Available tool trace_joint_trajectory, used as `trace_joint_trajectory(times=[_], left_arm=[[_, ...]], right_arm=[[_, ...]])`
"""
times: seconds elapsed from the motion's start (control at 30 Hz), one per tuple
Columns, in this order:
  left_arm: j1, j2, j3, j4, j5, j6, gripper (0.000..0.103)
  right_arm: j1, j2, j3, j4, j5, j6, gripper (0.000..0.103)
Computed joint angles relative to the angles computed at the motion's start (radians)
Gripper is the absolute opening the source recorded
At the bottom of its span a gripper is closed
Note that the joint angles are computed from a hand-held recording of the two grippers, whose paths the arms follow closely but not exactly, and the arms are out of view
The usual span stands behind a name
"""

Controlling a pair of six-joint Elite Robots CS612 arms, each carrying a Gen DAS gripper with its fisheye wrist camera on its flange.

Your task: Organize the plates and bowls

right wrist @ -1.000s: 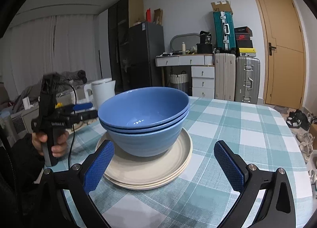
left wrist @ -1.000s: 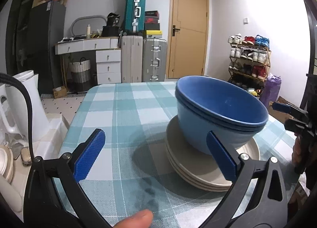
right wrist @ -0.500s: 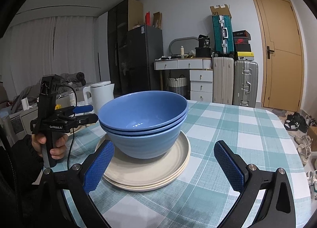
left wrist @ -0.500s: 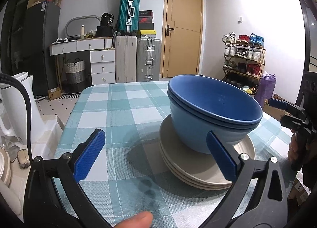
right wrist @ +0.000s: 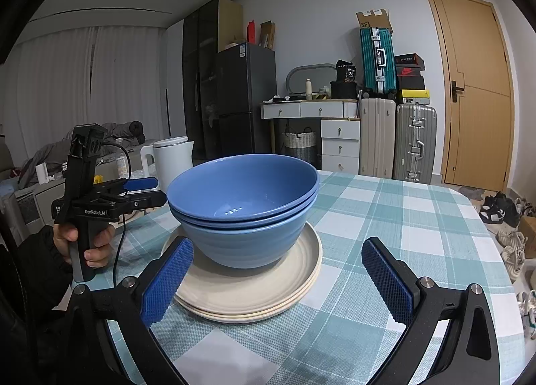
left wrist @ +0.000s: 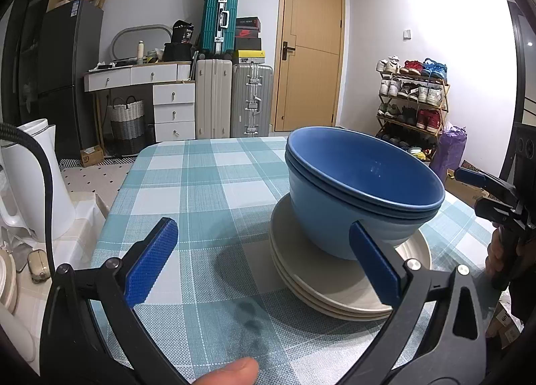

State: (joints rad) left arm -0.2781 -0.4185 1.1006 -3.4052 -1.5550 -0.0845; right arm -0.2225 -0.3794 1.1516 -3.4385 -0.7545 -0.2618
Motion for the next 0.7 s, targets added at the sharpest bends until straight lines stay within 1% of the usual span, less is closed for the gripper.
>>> trace_joint_trajectory(times=[0.7], left_arm=[[0.000,-0.005,0.008,-0.003,-0.001,-0.002,0.102]], right_arm=[[0.000,0.001,0.000,-0.002,-0.002,0.000,0.103]])
